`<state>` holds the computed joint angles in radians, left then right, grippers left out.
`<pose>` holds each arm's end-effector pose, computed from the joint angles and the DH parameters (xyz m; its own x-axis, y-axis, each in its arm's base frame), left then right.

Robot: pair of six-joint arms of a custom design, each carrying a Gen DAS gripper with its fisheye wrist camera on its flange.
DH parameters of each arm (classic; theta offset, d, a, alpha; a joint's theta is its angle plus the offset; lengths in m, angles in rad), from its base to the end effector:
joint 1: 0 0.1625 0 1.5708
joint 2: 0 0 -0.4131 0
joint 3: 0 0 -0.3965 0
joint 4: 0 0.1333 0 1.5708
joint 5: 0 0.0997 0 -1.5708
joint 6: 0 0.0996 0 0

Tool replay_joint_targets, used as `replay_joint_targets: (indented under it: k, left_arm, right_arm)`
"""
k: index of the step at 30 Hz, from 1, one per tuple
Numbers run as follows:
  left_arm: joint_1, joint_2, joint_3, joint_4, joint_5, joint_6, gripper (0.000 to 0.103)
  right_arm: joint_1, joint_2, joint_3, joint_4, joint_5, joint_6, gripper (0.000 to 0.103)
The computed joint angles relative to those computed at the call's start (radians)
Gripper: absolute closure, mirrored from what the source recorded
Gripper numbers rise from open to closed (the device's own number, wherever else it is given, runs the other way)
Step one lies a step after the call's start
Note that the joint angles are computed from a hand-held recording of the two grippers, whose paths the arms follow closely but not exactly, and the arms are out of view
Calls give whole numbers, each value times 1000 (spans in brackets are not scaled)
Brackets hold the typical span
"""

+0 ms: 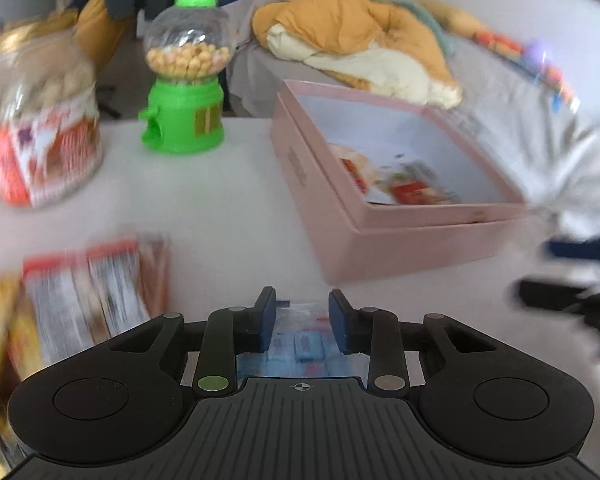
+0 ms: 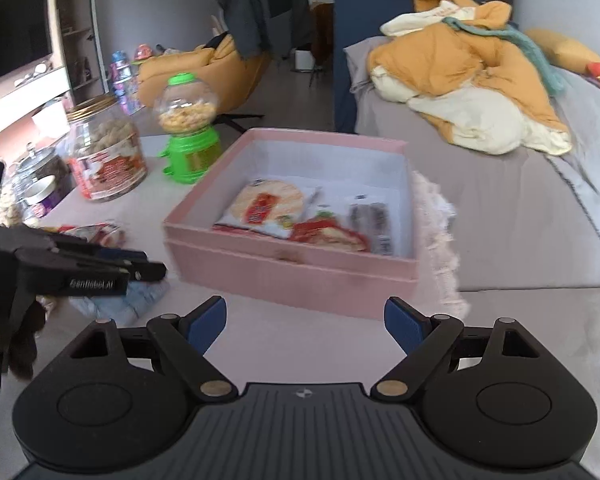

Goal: Organize snacks
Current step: 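Lower the red egg pouch into the pink box and open the right tool, then grasp the cracker-stick bag with the left tool while the right tool reaches the blue packet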

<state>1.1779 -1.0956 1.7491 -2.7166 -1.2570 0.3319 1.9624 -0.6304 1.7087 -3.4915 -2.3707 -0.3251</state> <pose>-0.0921 -0.6508 0.2524 -0.7736 0.4821 -0.4112 0.6235 0.6949 -0.3582 0.3012 -0.5673 0.0848 -0.7227 0.0203 0.6908 -0.5117 0.6561 -0.5546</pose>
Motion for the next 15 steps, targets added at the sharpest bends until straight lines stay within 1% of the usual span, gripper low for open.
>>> replay_joint_targets:
  k: [1,2,3,5,7,8,9,10,12,13,14,15]
  left_arm:
    - [5,-26,21,-6,-29,-34,69]
    - [5,-50,50,-37,-35,-52,69]
    - [-4,-78,87,-92,-22,-62,69]
    - [-12,-146,191,-270,-1,-55,69]
    - [-8,-198,257,-394,14,-102,69]
    - [-4,-217,280,-444,26,-128,69]
    - [-1,-231,301,-499,53,-149,69]
    - [-3,-242,319,-552,113,-165,69]
    - [-13,-252,337,-601,253,-177,69]
    - [-13,-256,340,-606,316,-185,69]
    - [-10,-261,340,-599,357,-202,69]
    - [-5,-268,340,-587,383,-227,69]
  right_arm:
    - [0,3,0,14,14,12,16]
    - [1,7,0,30,25,23,16]
    - [3,15,-2,42,32,27,16]
    - [12,47,-15,27,20,0,16]
    - [22,78,-31,17,3,-31,16]
    - [25,82,-31,38,18,-35,16]
    - [26,78,-27,63,41,-32,16]
    - [26,74,-25,90,70,-24,16]
    - [25,72,-32,134,124,5,16]
    - [23,74,-41,156,153,19,16]
    - [20,80,-58,180,176,36,16]
    - [18,93,-82,201,183,50,16]
